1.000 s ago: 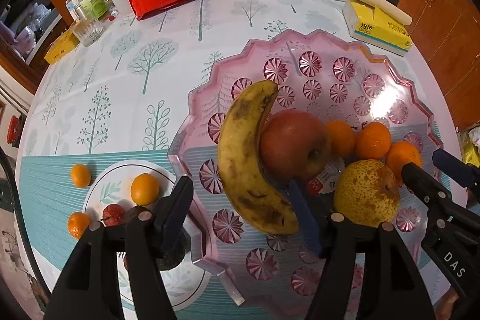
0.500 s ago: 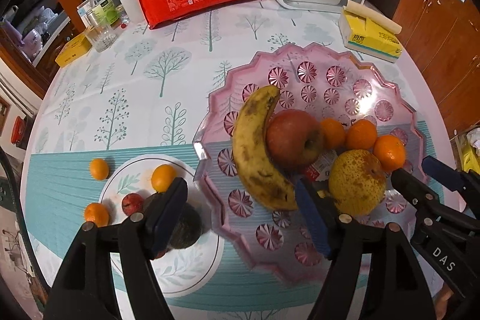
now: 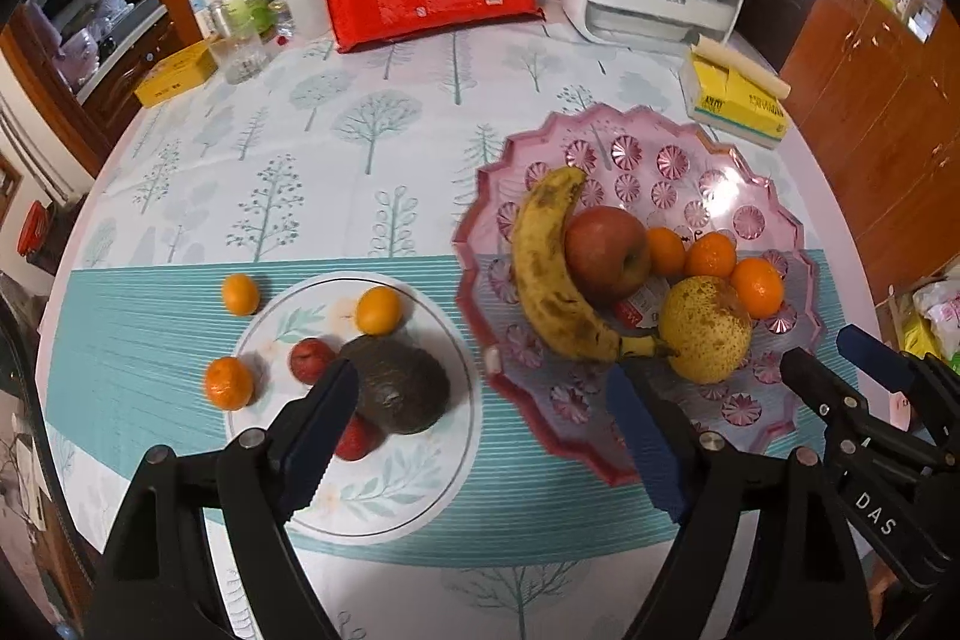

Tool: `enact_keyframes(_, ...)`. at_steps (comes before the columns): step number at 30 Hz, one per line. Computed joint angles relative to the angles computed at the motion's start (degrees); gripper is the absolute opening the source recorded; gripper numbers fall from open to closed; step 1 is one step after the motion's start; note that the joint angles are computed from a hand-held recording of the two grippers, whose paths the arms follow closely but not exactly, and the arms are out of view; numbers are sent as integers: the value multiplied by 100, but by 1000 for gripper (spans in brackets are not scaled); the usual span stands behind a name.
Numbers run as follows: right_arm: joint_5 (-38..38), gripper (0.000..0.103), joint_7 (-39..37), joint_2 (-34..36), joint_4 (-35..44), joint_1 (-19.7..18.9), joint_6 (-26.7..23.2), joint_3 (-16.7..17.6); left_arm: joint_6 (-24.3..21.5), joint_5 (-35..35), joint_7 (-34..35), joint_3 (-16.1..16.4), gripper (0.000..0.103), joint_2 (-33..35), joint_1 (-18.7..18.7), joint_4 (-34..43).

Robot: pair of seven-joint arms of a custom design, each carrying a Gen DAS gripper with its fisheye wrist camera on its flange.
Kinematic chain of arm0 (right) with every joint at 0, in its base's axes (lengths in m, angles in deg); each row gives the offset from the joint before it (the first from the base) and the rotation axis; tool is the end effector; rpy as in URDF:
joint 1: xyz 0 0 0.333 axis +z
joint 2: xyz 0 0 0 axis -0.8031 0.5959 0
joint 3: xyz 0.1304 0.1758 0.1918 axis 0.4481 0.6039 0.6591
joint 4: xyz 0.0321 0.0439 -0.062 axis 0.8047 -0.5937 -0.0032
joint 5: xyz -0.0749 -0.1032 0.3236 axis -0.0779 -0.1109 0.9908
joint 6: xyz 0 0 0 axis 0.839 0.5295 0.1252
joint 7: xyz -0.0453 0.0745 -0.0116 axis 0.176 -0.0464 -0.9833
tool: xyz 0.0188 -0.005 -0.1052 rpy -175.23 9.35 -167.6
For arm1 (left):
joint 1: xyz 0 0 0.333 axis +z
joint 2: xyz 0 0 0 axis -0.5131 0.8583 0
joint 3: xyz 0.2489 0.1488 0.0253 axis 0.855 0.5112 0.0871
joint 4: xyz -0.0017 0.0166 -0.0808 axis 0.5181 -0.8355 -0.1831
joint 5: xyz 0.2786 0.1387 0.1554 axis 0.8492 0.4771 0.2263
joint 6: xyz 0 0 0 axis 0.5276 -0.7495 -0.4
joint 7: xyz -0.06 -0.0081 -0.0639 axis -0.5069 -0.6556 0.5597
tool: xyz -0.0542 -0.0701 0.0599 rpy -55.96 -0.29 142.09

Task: Organize fruits
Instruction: 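Withdraw both tools from the bowl back over the fruit plate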

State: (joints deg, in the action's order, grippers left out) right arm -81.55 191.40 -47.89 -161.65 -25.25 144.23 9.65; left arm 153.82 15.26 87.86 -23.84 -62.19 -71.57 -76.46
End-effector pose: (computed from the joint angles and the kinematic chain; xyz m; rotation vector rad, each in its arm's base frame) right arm 0.4451 0.3432 0.5556 -2.1018 1.6611 -0.3762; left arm 0.4314 -0.4672 0.5692 -2.0841 1.8101 -0.4003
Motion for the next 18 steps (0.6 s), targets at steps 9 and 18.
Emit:
enact_keyframes(9, -574, 55, 577, 51, 469, 255, -184, 161, 174, 272, -171, -182, 84, -1026, 268, -1132)
enact_keyframes(18, -1473, 55, 1505, 543, 1560, 829, -802, 270, 696, 150, 233, -435, 84, -2247, 1004, -2495)
